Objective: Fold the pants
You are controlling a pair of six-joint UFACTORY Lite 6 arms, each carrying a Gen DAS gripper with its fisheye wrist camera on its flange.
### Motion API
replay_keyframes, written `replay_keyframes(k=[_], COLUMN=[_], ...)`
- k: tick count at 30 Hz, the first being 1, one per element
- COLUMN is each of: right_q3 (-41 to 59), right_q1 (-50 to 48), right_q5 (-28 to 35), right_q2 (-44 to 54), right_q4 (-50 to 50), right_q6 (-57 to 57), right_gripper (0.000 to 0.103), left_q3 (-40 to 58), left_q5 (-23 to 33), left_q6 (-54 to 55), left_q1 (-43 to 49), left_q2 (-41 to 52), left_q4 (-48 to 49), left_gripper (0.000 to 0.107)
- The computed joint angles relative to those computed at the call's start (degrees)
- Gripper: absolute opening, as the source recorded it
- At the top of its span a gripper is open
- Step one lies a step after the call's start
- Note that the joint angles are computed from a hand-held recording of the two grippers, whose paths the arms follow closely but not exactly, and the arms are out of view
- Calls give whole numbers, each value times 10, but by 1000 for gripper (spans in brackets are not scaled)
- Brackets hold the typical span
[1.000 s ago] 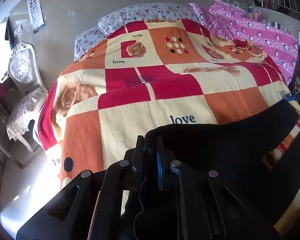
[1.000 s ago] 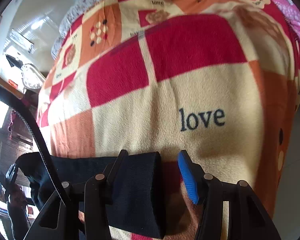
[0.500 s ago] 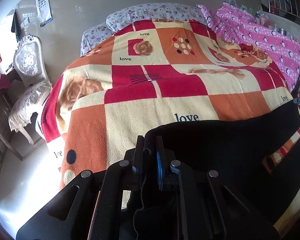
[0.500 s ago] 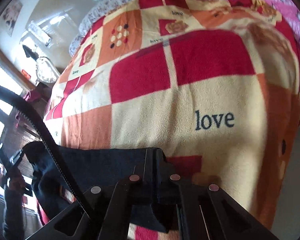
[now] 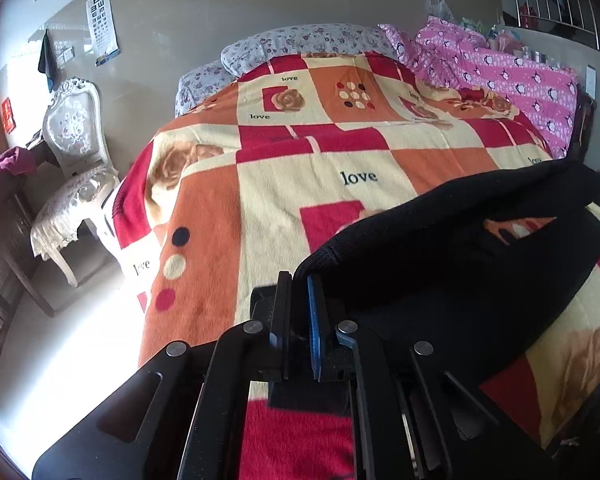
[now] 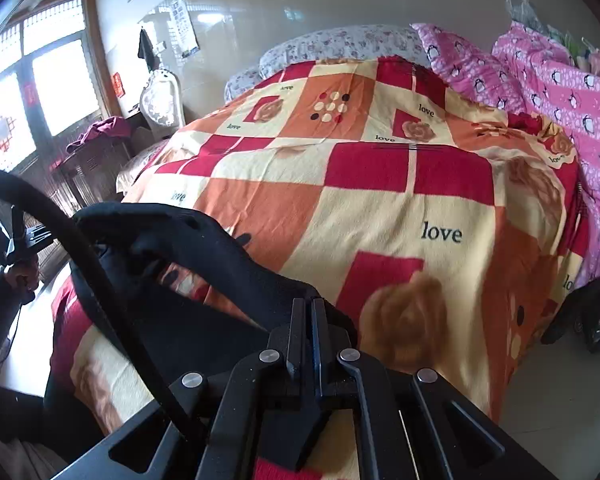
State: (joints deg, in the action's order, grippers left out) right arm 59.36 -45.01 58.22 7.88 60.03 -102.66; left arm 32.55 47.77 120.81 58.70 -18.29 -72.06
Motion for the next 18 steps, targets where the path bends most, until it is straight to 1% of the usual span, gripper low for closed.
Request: replay_keyframes(k=[2, 4, 7, 9, 13, 14, 15, 16, 17, 18], right_q3=[-48, -77, -131, -160, -175, -169, -165, -168, -163, -151], right_q1=[-35, -57, -72, -69, -84, -88, -89, -90, -94, -103], right_q5=[8, 3, -38, -74, -101, -101, -110, -124, -131, -125], right_q2=[-27, -34, -37, -32, -21, -15, -13, -19, -22, -22], right_q4=[-10, -24, -41, -50, -66, -79, -89, -89, -97, -113], right_q6=[-50, -86, -142, -169, -203, -196, -187, -183, -173, -158], right_gripper=[2, 2, 2, 2, 2, 2, 2, 2, 4, 4], left_q3=[-26, -45, -55, -50, -12, -5, -2, -5, -17, -30], left_q5=[16, 8, -36, -66, -156, -163, -147, -106, -54, -22], left_q6=[33, 67, 93, 88, 37, 17, -12, -38, -57, -71], left_q1=[45, 70, 71, 71, 64, 70, 80, 95, 108, 109], left_q2=[5, 25, 70, 89, 134, 135, 120, 97, 54, 16], left_q4=[2, -1, -27, -57, -114, -115, -99, -73, -45, -28], left_gripper=[6, 6, 7, 7, 7, 7, 7, 7, 7, 7])
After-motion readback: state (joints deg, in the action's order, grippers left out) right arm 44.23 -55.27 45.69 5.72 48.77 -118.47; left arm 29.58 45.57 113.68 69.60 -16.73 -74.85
